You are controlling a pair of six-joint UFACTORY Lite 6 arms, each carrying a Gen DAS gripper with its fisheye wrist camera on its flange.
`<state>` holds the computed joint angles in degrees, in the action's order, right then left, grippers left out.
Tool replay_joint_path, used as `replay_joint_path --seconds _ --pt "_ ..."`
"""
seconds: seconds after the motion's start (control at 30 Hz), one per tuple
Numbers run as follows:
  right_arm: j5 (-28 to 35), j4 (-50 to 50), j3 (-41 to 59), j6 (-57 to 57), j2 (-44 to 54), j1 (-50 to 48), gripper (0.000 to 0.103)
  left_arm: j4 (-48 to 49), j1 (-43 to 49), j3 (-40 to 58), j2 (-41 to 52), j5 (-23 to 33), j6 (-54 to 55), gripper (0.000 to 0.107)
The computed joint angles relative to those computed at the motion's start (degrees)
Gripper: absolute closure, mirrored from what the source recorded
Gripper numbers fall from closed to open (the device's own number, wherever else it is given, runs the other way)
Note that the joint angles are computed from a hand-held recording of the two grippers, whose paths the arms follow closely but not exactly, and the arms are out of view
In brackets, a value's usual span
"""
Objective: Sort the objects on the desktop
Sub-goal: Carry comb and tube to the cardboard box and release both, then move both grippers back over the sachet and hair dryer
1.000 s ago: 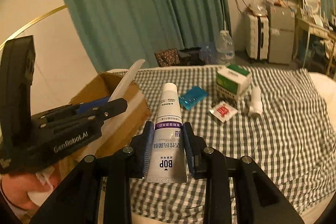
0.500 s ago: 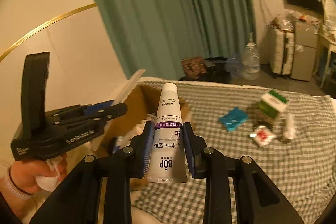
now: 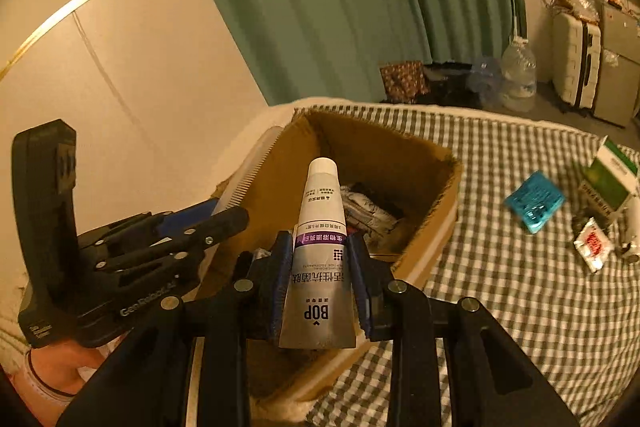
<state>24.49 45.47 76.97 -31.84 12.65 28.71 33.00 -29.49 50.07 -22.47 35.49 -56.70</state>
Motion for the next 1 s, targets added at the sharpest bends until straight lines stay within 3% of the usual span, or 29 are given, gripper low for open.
replay_joint_path --seconds 0.07,0.1,0.13,0.17,0.23,0.3,0.4,0.6,0.8,1.0 --pt "-0.8 -1.8 1.5 2.2 2.1 0.7 0.075 0.8 1.0 -1.0 -0.1 -1.3 -0.5 0.078" --pt "-1.5 -2.1 2.2 2.8 3.2 0.9 0.074 1.8 1.2 -1.2 0.0 -1.4 -1.2 0.07" --pt "-2.2 -2.3 2.6 3.3 4.1 0.9 0.074 1.6 1.5 -1.4 0.1 -1.6 -0.6 0.052" --pt "-2.9 -2.6 3.2 4.1 4.9 0.8 0.073 1.6 1.6 -1.7 0.2 -1.4 -0.4 0.042" --pt "-4.4 -5.8 2.9 7.9 4.8 1.0 0.045 3.6 1.6 -2.4 0.0 -0.3 -2.6 0.022" --pt "-7.3 -4.7 0.1 6.9 2.4 1.0 0.035 4.2 2.4 -3.9 -1.0 0.1 -4.4 0.015" --pt "-8.6 5.7 -5.2 -3.5 -2.9 -1.6 0.031 4.3 2.3 -4.9 -1.6 1.7 -7.0 0.012" --pt "-8.9 13.7 -15.7 -13.6 -17.2 -10.2 0.019 11.2 -9.2 -2.2 0.1 11.4 -17.4 0.007" --pt "-0.6 16.6 -19.2 -19.8 -25.9 -26.0 0.011 23.4 -30.0 10.4 8.6 23.8 -33.3 0.004" --pt "8.5 21.0 -21.3 -29.2 -30.2 -45.0 0.006 25.6 -38.2 30.3 26.4 25.2 -36.0 0.004"
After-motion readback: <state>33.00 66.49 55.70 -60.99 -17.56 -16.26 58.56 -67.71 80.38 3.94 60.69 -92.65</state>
